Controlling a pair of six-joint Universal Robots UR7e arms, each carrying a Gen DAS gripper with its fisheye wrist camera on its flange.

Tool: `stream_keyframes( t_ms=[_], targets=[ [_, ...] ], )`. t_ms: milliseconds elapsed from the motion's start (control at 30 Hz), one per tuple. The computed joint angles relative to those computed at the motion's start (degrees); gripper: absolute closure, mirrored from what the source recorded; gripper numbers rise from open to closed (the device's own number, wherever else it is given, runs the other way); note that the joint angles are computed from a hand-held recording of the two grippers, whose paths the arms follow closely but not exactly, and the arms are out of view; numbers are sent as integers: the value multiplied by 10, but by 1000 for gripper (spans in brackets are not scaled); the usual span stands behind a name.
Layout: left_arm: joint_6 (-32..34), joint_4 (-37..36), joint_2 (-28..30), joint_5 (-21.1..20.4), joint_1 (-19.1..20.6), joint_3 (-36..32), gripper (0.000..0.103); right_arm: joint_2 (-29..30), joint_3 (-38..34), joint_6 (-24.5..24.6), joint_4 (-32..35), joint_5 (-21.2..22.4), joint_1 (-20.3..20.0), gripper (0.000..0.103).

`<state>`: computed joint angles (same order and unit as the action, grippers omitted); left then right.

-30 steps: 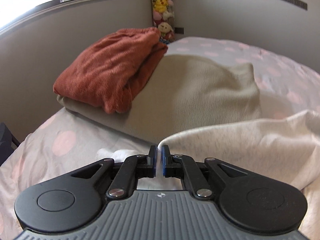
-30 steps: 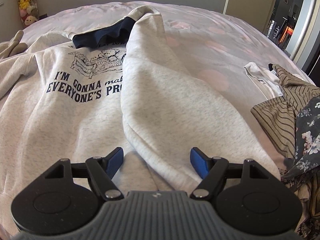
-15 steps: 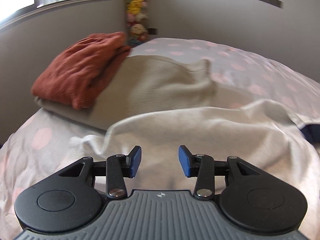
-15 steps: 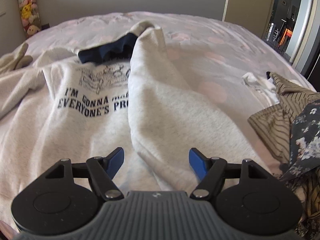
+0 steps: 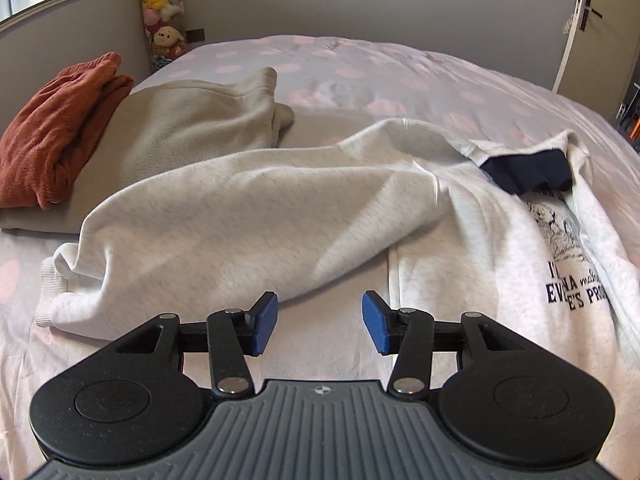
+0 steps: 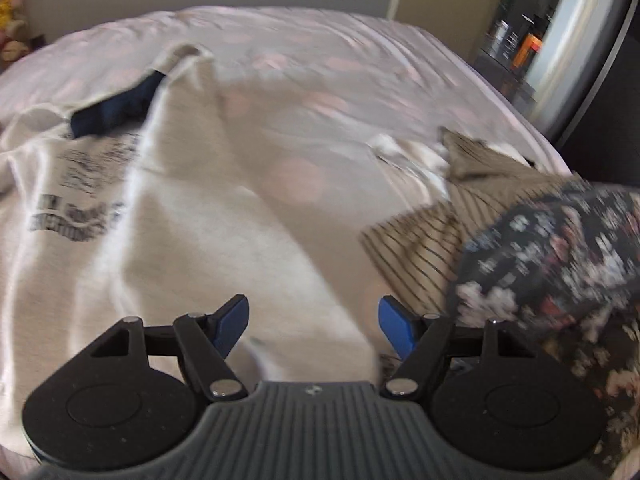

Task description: Fold clothes

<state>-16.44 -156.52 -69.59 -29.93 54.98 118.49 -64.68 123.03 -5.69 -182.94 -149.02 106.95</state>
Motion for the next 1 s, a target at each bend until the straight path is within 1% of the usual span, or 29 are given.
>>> stream_keyframes(
  t_ms=[67,167,267,400,467,567,633,667,700,767,867,1000],
  targets=[
    [-3,16,4,2,1,-3,58,-30,16,55,23,16,-20,30],
    [2,32,9,-8,4,-6,58,-66,37,134,49,57,-47,31],
    [2,59,18,-15,10,-12,58,-80,49,161,42,90,-64,32],
    [-8,91,24,-11,13,-19,58,-86,47,181,70,119,-79,32],
    [-10,94,23,-17,15,-19,58,-85,42,201,91,119,-86,32],
    [-13,97,23,-19,15,-19,58,-90,34,258,137,117,-104,33],
    [-17,105,25,-18,17,-20,58,-98,36,285,146,129,-117,52],
    [-21,113,26,-18,18,-22,58,-101,38,290,145,133,-119,79],
    [-25,119,26,-19,20,-24,58,-103,43,283,133,138,-118,95],
    [-29,125,26,-25,24,-26,58,-105,53,256,95,147,-111,95],
    [-28,128,28,-27,27,-27,58,-102,64,217,40,147,-94,98],
    [-19,123,30,-24,29,-27,58,-104,56,182,9,130,-71,98]
  ],
)
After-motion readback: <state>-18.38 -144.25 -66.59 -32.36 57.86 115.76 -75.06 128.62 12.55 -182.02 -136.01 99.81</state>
